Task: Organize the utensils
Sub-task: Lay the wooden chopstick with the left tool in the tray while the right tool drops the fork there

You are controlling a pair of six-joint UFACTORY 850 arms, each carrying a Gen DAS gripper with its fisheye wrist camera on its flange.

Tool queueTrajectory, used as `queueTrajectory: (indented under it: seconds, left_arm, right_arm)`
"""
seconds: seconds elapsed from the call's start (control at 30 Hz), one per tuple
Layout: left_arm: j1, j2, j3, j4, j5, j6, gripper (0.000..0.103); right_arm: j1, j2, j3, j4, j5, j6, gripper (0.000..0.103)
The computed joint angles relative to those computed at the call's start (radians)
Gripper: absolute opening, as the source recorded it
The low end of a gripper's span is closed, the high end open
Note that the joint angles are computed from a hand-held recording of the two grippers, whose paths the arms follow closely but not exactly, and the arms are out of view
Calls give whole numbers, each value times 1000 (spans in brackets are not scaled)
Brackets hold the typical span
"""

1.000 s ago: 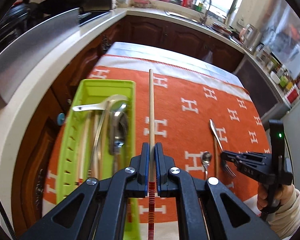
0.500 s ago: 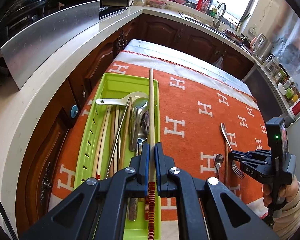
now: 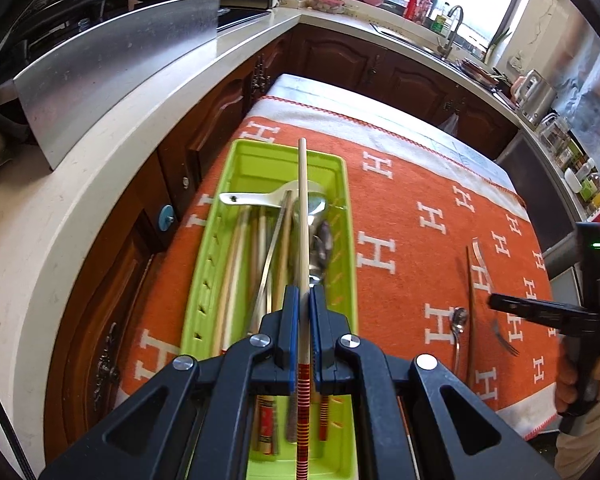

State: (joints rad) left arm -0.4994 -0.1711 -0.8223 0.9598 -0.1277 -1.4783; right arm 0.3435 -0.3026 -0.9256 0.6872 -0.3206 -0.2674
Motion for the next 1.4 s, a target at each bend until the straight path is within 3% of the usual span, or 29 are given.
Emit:
queueTrajectory:
  seconds: [0.13,0.23,0.33,0.47,0.57,0.8,1.03,1.27,1.33,1.4]
  left_arm:
    - [20,0,5,61,1,-53,3]
    - [34,-13,4,57,-1,-43,3]
    - [46,-39,-4,5,-2,4,3]
    - [41,-64,-10,103,-22,-88,3]
    - [34,-66,-10,185,-36,-172,5]
    - [18,1,30,368,-88,-351,20]
    - [12,57,65,345,-126,-343,31]
    - [2,80,79,330,-128,-330,34]
    - [-7,82,77,315,-127,-320,46]
    - [-15,86,76,309,-123,-316,50]
  right_arm:
    - [6,52,13,336,-49,-291,4]
    - [42,59,-10,478,-72,-395,4]
    - [98,32,-60,533,-72,-404,4]
    - [151,-63,-151,567,-118,-370,4]
    - [183,-126,-214,538,-135,-318,4]
    - [217,-196,-282,507,-165,-242,4]
    - [234,-212,-298,396,-167,-115,8]
    - [250,-144,-240,320,-80,-95,8]
    - [254,-113,-211,266,-38,-71,8]
    - [257,-82,-180,171,1,-5,8]
